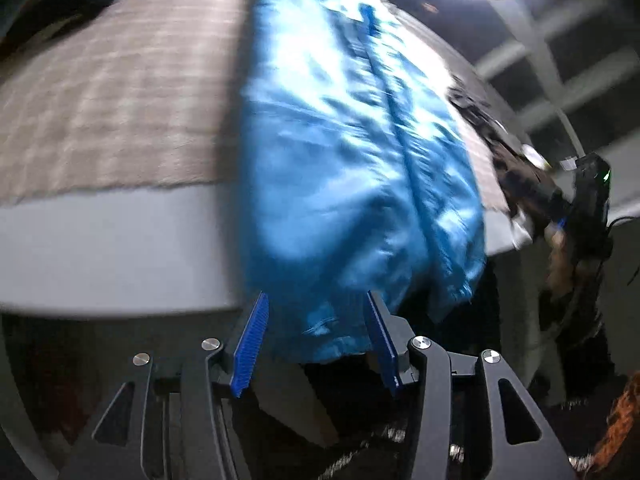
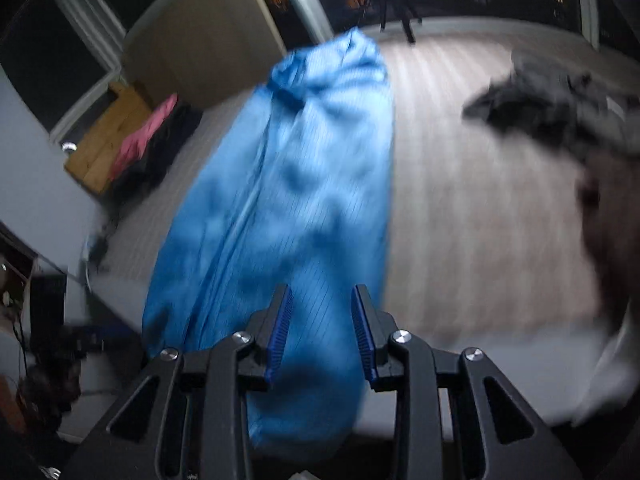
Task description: Fold clothes
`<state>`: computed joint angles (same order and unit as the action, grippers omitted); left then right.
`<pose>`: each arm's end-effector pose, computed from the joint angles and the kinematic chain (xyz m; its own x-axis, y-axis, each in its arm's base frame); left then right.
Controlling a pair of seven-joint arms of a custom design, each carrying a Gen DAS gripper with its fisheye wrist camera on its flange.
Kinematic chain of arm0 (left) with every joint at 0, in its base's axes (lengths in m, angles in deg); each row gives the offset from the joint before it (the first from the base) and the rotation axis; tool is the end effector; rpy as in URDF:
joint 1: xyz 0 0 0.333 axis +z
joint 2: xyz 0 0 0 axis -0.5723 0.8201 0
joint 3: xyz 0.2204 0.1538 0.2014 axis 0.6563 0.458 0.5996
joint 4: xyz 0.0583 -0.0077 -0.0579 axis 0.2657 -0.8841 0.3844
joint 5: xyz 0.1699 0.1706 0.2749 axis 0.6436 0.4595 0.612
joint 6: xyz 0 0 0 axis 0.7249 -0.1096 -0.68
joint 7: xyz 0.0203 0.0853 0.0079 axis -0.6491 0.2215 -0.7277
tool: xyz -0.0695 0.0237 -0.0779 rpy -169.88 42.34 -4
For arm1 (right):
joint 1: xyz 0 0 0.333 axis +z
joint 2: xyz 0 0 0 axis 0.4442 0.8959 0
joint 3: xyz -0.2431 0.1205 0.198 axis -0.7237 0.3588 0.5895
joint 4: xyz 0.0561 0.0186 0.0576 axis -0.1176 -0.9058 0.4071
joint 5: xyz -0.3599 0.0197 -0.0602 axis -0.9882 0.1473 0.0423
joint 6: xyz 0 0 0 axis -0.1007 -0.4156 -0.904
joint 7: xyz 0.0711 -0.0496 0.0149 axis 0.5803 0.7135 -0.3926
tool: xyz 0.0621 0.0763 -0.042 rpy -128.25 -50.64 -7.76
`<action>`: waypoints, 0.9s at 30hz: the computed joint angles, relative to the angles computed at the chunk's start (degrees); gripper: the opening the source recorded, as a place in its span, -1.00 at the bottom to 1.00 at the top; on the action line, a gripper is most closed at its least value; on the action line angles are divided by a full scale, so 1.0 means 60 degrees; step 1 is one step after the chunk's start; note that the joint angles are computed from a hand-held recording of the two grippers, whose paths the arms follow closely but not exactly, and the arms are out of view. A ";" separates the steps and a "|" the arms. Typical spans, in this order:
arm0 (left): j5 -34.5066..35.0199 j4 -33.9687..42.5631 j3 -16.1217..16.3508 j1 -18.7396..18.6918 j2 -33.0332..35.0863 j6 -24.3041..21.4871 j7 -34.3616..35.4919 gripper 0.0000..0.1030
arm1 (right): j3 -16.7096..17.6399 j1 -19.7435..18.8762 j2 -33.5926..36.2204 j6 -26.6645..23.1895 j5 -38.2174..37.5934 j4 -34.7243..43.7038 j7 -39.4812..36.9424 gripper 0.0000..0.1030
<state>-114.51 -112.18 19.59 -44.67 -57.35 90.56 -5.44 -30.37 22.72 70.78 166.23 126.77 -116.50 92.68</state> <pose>0.5136 -0.1893 0.5887 -0.0232 -0.8883 0.4587 -0.9532 -0.1187 -0.2779 0.6470 0.0070 0.6017 0.5894 -0.7206 -0.3653 -0.7767 -0.3810 -0.5015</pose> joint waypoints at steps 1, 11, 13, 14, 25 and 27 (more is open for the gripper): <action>-0.0187 0.0141 -0.0013 -0.0060 0.0152 0.0038 0.0459 -0.08 | 0.0003 0.0112 -0.0488 0.0368 -0.0079 -0.0823 -0.0117 -0.40; -0.0507 0.0977 -0.0739 -0.0373 0.1396 0.0853 0.2017 0.00 | -0.0100 0.1163 -0.2179 0.1918 -0.1479 -0.3863 -0.0417 -0.40; -0.0832 0.1201 -0.0871 -0.0392 0.1607 0.0821 0.2123 -0.01 | -0.0112 0.1249 -0.2241 0.1864 -0.1823 -0.3876 -0.0694 -0.40; -0.0992 0.1269 -0.0942 -0.0404 0.1705 0.0887 0.2258 0.00 | -0.0145 0.1241 -0.2200 0.1633 -0.1886 -0.3757 -0.0810 -0.40; -0.1291 -0.0980 -0.0599 -0.0272 -0.0371 0.1897 0.1062 0.13 | -0.0654 0.0388 -0.1774 0.0558 -0.1378 -0.2594 -0.0685 -0.28; -0.0827 -0.1794 -0.0336 -0.0268 -0.1131 0.1892 0.0266 0.13 | -0.0649 0.0284 -0.1761 0.0607 -0.1202 -0.2486 -0.0740 -0.28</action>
<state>-119.47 -122.95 17.57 -46.28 -64.14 101.91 -3.84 -34.27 24.43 60.21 169.87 119.56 -131.42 88.24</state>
